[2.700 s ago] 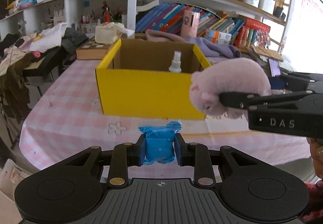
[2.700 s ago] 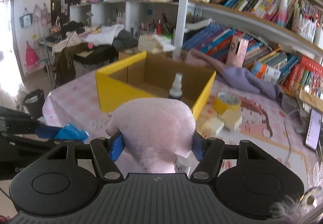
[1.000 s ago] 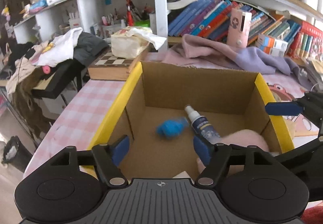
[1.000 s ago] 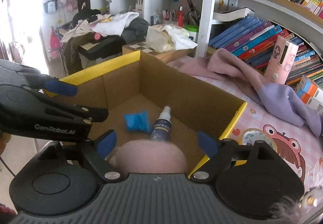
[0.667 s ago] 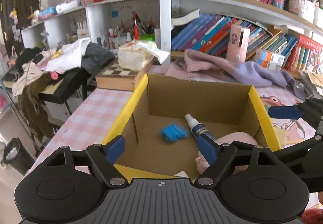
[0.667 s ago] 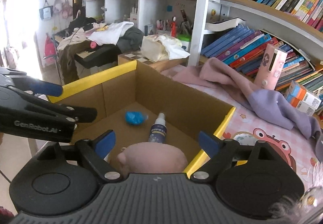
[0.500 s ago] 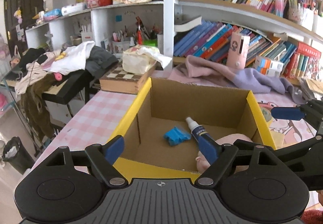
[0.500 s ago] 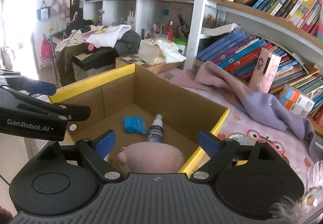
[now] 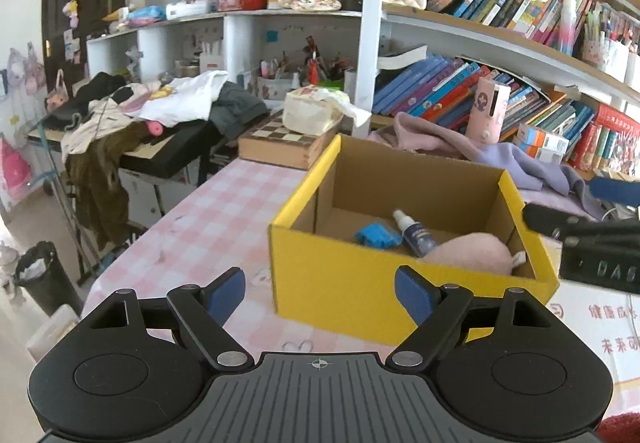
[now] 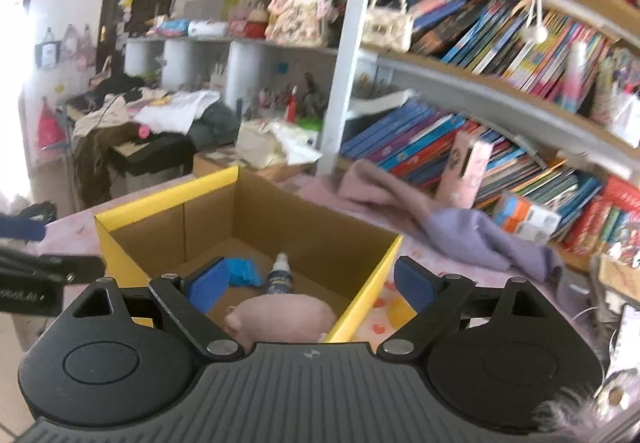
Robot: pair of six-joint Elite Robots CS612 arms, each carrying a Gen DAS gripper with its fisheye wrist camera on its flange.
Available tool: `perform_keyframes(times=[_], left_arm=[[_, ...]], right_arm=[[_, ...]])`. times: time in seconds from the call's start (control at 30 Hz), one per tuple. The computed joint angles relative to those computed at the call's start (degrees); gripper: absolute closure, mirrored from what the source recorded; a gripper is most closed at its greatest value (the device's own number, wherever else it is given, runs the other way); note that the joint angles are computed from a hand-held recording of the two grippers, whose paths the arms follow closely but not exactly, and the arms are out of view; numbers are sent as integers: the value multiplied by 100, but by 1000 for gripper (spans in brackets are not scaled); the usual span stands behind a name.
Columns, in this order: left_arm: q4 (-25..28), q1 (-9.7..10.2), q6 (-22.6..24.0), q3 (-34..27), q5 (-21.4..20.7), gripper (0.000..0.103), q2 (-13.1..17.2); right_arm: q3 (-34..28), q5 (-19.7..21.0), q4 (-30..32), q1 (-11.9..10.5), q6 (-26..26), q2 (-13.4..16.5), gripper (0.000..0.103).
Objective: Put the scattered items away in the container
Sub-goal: 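Move both tools away from the box toward the white blocks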
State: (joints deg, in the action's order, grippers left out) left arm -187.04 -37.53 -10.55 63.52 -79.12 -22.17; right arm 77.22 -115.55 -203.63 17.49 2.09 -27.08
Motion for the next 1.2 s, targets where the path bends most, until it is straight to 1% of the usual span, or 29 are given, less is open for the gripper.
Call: perform_keyframes(times=[0.13,0.23,0.33,0.4,0.53,0.63,0.77,0.9,1.03,1.1,1.2], left_arm=[[-308,8,-71,307,45,17,-112],[-441,-6,-56,491,146,17,-190],[-569,-3,77,723,49,17,-293],[-605,1,193,904,-68,13,-374],[-688,8,410,1199,-293,12,-482],[-557,7,480,1374,-448,12,-556],[-430,4,656,1527,-579,12,-614],[-190,15,687,1576,-685,12,-656],[-154,30,789,1581,-884,11,-655],[-117,24,857,1561,-969,11,-642],[41,46,838,1491,-1247,11,-610]], right_arm=[[81,-335,-293,126,15,-2,13],[234,-481,-298,210,122,-72,13],[398,-596,-213,292,322,-151,13],[512,-656,-161,351,457,-200,13],[725,-665,-76,472,540,-281,12],[900,-647,37,556,677,-348,12],[1086,-525,401,632,951,-438,12],[1219,-398,756,669,1199,-516,12],[1295,-497,1090,705,1456,-578,11],[1323,-579,1275,715,1590,-613,9],[1333,-687,1625,729,1641,-652,6]])
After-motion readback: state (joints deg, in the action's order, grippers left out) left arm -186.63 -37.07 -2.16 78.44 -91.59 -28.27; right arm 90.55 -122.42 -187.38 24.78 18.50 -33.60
